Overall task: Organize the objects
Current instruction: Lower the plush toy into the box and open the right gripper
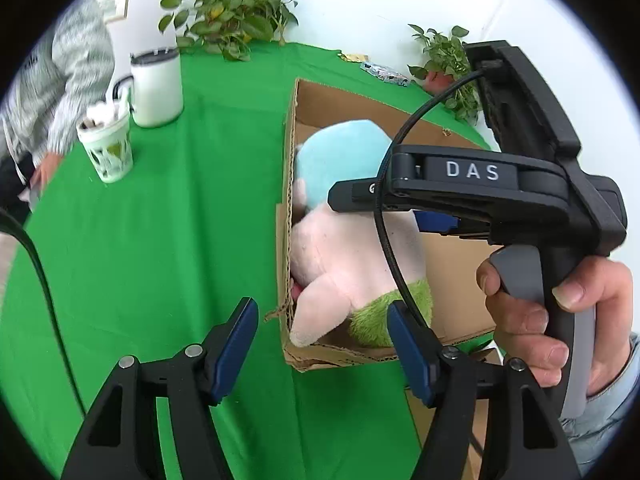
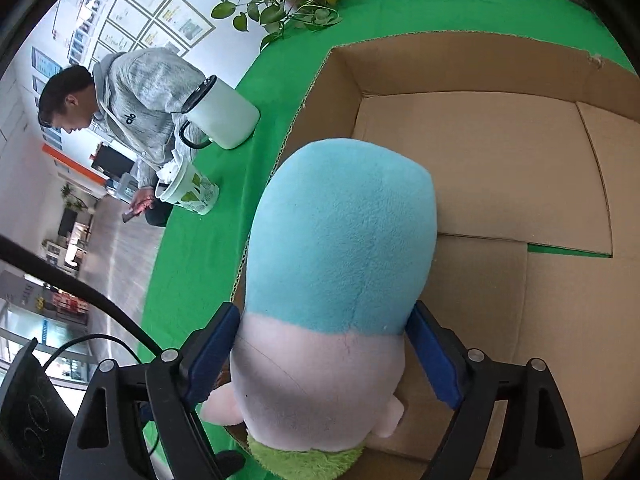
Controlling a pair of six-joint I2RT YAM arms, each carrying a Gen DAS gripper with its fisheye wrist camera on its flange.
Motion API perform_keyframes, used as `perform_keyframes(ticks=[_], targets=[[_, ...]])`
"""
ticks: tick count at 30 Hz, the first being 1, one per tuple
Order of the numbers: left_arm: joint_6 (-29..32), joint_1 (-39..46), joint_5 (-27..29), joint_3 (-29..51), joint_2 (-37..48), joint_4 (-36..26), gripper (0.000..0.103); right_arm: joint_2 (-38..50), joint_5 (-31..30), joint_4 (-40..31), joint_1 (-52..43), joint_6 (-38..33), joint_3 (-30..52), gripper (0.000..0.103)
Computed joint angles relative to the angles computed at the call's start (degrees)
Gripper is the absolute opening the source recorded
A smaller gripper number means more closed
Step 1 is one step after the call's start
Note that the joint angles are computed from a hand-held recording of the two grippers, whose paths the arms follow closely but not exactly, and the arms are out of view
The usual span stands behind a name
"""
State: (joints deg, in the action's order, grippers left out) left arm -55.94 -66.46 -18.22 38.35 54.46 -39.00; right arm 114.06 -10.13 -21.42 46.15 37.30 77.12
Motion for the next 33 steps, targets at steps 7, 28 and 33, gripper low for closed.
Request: perform_keyframes(ticks=[7, 28, 33], targets=[[1.64, 1.06, 3.66, -3.63, -0.58, 5.83, 0.066, 4.08, 7.73, -11.86, 3.99, 3.5, 9.36, 0.077], [1.77, -1.6, 2.32, -4.85, -4.56, 5.14, 0.067, 0.06, -10.01, 4.53, -1.67, 0.41, -3.99, 0.071], [2.36, -0.71, 2.5, -4.79, -3.09, 6.17, 0.067, 0.6, -8.61, 5.74, -2.27, -1.23, -4.52, 0.094]])
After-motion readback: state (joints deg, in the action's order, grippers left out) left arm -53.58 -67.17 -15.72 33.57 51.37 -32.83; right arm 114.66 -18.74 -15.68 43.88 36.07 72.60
